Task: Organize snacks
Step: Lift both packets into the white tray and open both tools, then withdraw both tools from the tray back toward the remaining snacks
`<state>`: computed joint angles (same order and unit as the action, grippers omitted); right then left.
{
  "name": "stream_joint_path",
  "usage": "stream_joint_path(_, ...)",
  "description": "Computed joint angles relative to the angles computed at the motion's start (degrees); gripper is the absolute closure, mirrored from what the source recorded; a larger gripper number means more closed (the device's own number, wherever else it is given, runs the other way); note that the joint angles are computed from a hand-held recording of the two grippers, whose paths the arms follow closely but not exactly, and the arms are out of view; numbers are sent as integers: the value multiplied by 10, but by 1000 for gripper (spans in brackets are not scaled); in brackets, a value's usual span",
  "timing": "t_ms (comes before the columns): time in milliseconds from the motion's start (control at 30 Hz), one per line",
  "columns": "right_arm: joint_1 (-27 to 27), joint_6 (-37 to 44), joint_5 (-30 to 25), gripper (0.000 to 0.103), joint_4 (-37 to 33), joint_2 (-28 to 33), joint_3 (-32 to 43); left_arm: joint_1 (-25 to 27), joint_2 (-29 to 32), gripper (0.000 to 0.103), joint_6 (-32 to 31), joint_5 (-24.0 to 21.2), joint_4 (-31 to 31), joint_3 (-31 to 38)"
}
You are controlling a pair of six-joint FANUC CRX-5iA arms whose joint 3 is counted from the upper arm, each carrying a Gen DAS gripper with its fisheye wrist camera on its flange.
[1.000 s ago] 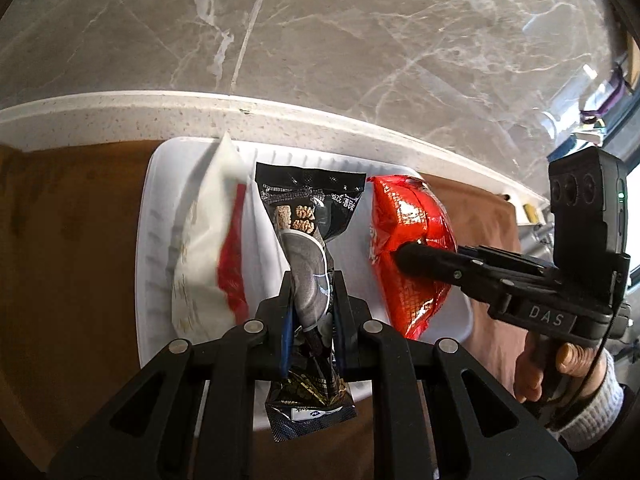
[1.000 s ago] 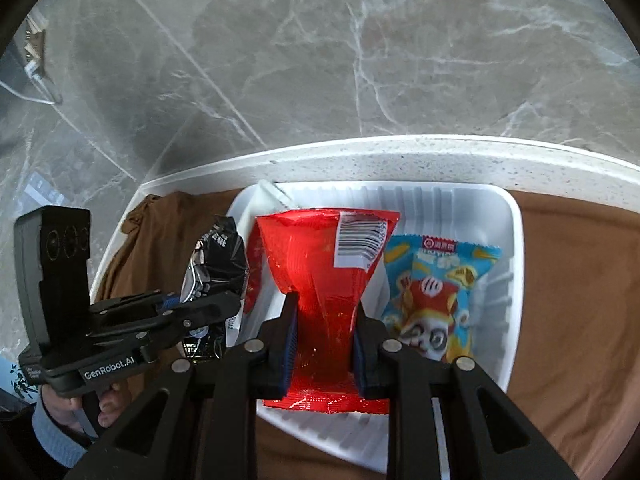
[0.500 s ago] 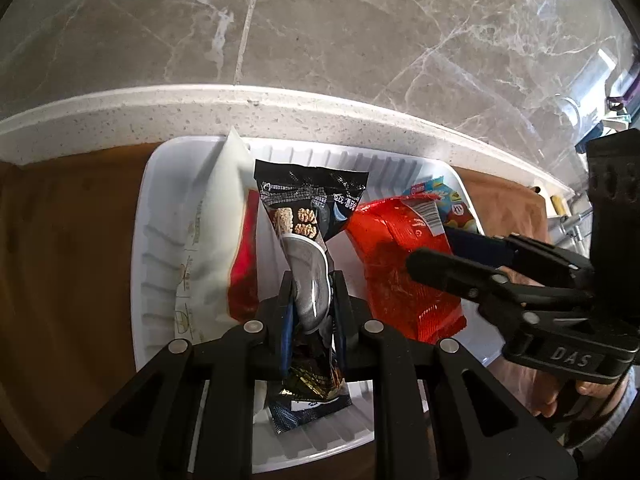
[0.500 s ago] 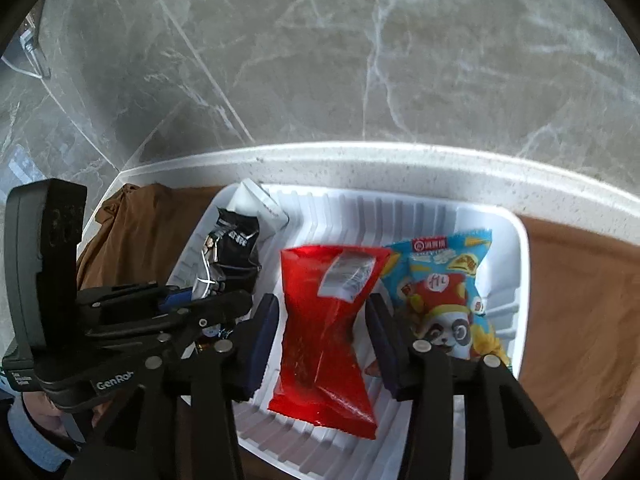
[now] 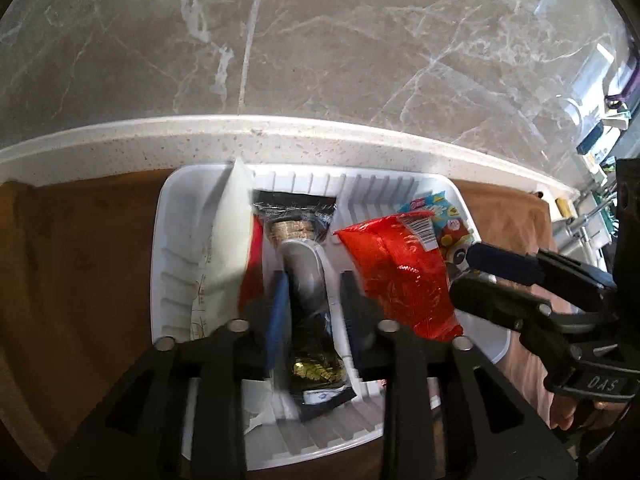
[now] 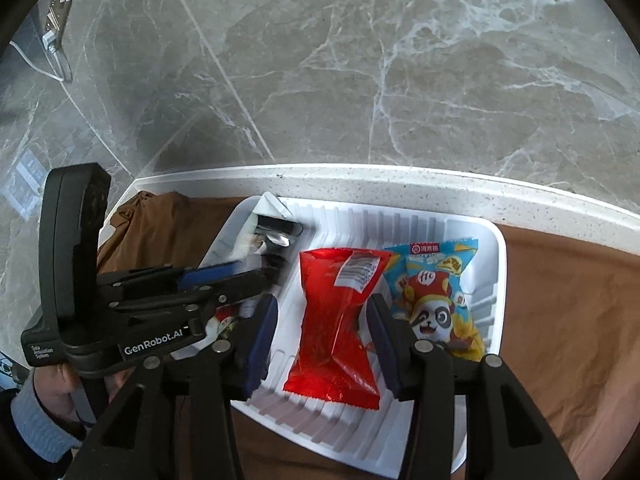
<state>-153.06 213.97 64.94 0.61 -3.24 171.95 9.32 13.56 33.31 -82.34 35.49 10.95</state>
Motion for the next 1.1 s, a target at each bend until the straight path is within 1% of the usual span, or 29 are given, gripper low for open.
stream_joint_path(67,2,-2,0,53,1,1,-2,2,0,46,-5,-3,11,-3)
stream_joint_path(233,9,-13,4,53,9,5,-7,12,-9,47,-10,2,27,-11)
stream_joint_path(333,12,-16,7,53,12,7,-12,25,-13,47,-14,-14,38,-9)
stream_joint_path(500,23,-14,32,53,21,20,-29,54,-32,47,-36,-52,51,-18)
stream_joint_path(600,36,-16,59,51,36,28,-49,78,-48,46,-56,-82,54,-25)
stream_joint_path(633,42,-18,68,47,42,29,-57,89,-56,47,-63,-95,55,-30)
stream_joint_path(700,59,-28,91,43,59,32,-76,103,-65,47,-72,-112,54,-35)
stream_joint_path(733,68,-31,104,43,66,32,-88,116,-71,47,-80,-126,52,-38)
stream_joint_path(900,118,-49,176,43,106,21,-149,165,-102,47,-116,-167,44,-60)
stream_joint_path(1100,189,-95,246,42,137,9,-196,233,-140,47,-179,-218,21,-81)
